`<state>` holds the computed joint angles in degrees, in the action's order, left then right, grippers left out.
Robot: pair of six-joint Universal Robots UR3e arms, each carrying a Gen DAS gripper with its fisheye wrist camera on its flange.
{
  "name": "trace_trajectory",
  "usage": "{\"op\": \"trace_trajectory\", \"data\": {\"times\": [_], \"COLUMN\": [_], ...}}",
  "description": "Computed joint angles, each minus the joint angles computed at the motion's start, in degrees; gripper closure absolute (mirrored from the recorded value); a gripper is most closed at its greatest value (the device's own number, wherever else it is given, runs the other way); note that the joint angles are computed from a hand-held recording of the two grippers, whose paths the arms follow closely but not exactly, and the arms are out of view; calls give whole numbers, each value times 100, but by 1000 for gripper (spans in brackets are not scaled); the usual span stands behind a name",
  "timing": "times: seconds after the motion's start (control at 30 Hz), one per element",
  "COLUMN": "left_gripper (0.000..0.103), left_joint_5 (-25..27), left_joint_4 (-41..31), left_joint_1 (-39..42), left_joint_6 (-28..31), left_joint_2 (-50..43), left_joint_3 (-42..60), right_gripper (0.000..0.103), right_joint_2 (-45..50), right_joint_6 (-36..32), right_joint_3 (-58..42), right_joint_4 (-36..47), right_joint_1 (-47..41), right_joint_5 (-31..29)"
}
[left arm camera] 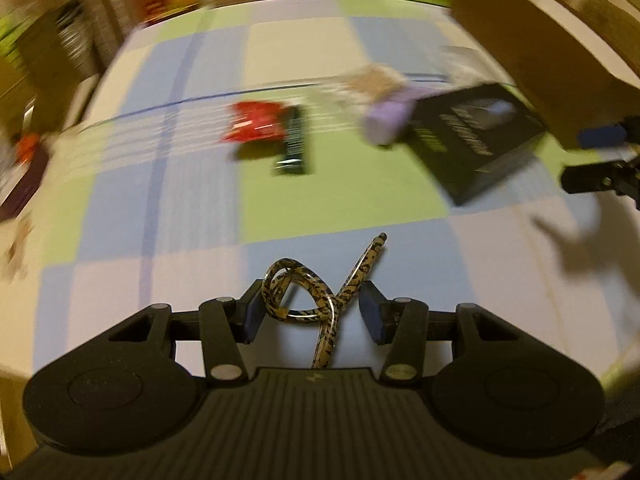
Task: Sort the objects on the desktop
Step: 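Grasp the leopard-print hair tie with the left tool and lift it, then grasp the black FLYCO shaver box with the right tool while the left tool holds the hair tie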
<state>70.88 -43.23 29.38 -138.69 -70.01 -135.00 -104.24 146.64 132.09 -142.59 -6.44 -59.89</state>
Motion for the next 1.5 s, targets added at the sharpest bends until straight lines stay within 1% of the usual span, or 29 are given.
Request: {"op": "trace_trajectory", "data": {"times": [0.07,0.1,0.13,0.2,0.27,0.33,0.4,0.43,0.57,0.63,0.7,0.73,0.87,0.93,1.0,1.07,1.17,1.23,1.3,1.33,1.4,1.5], "left_gripper": [58,58,58,58,58,57,56,56,55,56,56,56,57,57,59,59,59,59,59,59,59,58], "left_joint_5": [73,87,115,112,96,44,33,40,80,143,166,186,207,213,214,197,159,142,136,131,135,174], "left_joint_4": [17,-11,-20,-111,-212,-317,-364,-388,-408,-394,-340,-335,-305,-318,-341,-407,-476,-493,-518,-527,-534,-471], "left_joint_1": [251,387,495,707,881,1029,1114,1138,1162,1139,1147,1147,1118,1119,1131,1175,1243,1267,1277,1284,1286,1229], "left_joint_6": [-120,-142,-198,-219,-230,-194,-182,-182,-291,-402,-445,-455,-493,-523,-540,-506,-451,-463,-496,-505,-513,-539], "left_joint_2": [19,40,53,97,189,290,325,354,330,251,188,185,175,181,204,272,365,384,387,385,404,393], "left_joint_3": [-2,6,11,37,24,-6,-10,-19,7,38,37,34,31,34,27,9,-33,-43,-28,-24,-31,-44], "right_gripper": [3,4,11,19,20,22,22,22,19,8,5,4,3,2,2,2,2,6,8,8,7,7], "right_joint_2": [308,453,583,711,626,445,265,217,506,721,987,1162,1877,2118,2245,2229,2097,2043,1911,1849,1794,2085], "right_joint_6": [-43,-86,-109,-189,-296,-511,-835,-956,-724,-652,-740,-826,-1193,-1233,-1294,-1432,-1984,-2247,-2380,-2352,-1962,-1323], "right_joint_3": [25,42,20,-47,21,33,-18,-34,-115,-226,-332,-442,-1053,-1168,-1290,-1393,-1436,-1553,-1467,-1405,-1185,-1344], "right_joint_4": [-490,-707,-835,-831,-838,-459,55,149,-462,-697,-983,-1046,-787,-997,-950,-715,-213,277,487,491,-47,-541], "right_joint_1": [129,192,281,436,528,545,600,665,885,864,812,816,907,985,1033,1067,1109,1249,1337,1362,1437,1671], "right_joint_5": [7,-1,-60,-153,-163,74,327,352,53,8,110,162,384,367,373,370,395,221,100,100,110,13]}}
